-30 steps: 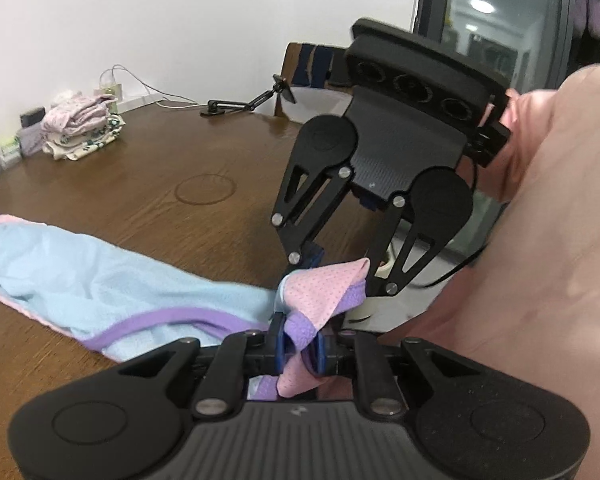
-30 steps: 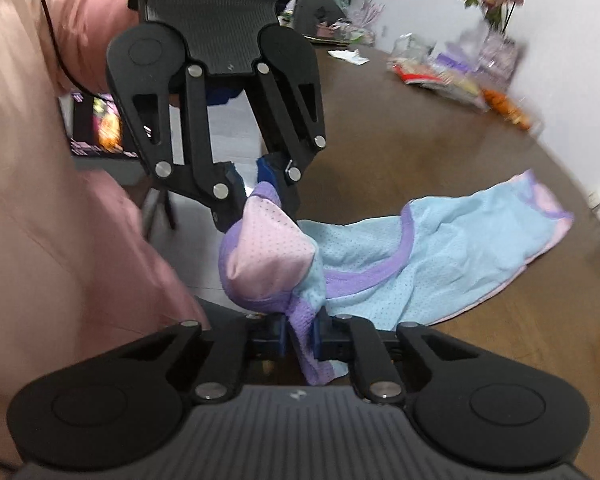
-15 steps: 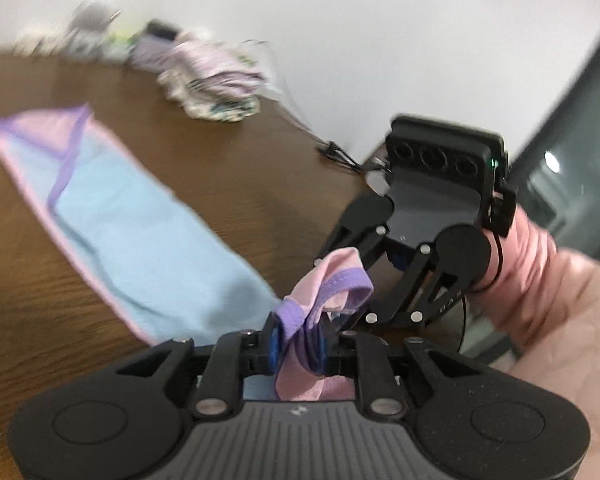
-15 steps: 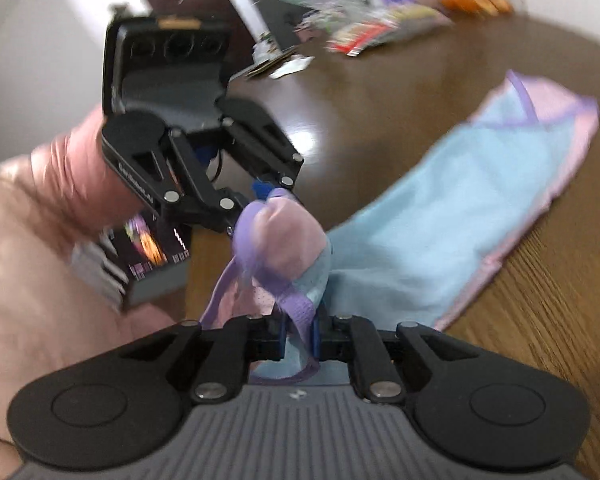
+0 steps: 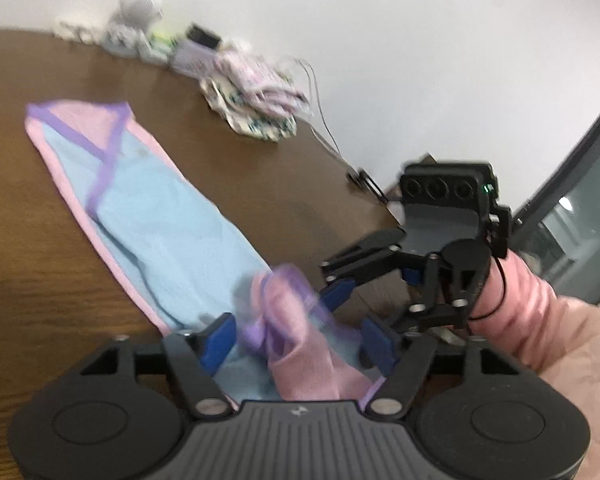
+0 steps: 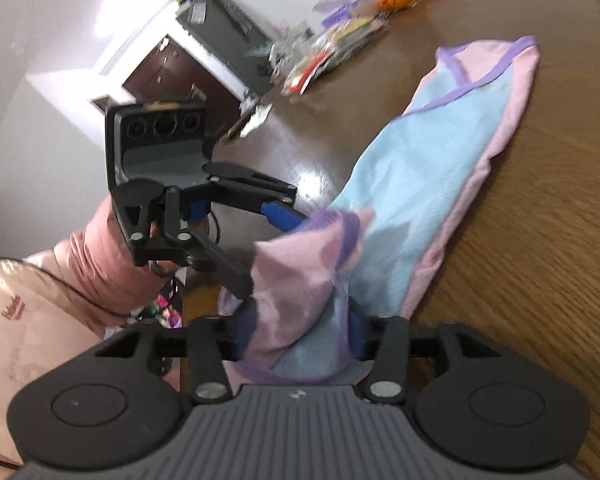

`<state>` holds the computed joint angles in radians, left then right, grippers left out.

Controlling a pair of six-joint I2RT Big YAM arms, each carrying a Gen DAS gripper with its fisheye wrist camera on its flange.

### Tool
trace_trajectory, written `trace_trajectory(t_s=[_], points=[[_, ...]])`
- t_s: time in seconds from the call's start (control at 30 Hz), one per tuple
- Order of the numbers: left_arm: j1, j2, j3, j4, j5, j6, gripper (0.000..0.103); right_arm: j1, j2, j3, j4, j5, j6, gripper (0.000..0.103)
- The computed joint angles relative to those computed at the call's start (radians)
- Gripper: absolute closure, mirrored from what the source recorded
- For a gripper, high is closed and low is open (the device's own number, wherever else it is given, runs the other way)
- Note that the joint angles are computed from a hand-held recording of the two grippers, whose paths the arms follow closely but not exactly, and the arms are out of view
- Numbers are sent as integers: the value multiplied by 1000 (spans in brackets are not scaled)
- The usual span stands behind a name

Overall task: Fold clothes
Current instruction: 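Fold the hem end over the strip toward the collar with both grippers, then release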

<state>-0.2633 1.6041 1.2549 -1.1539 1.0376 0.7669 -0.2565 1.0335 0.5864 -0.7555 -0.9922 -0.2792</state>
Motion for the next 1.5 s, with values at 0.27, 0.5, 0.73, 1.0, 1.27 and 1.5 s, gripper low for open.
trace_trajectory(t_s=[0.27,0.5,0.73,1.0,1.27,1.5], points=[[38,-312,-256,330,-43,-52,74,-25,-385,-129,130,156,233,35],[-36,-483,-430,404,-199,32,90,473,-636,-201,64,682,265,72],[-100,-509,-525,589,-370,-80,90,556,-548,-233,181,792,293,74],[-69,-585,-544,597,-307,-121,58,484,-616,-245,170,669,350,64],[-129,-600,-557,593,-423,-150,96,634,-606,-231,164,844,356,67],[-115,-643,-605,663,-415,-230,80,678,-589,-241,173,885,368,64]])
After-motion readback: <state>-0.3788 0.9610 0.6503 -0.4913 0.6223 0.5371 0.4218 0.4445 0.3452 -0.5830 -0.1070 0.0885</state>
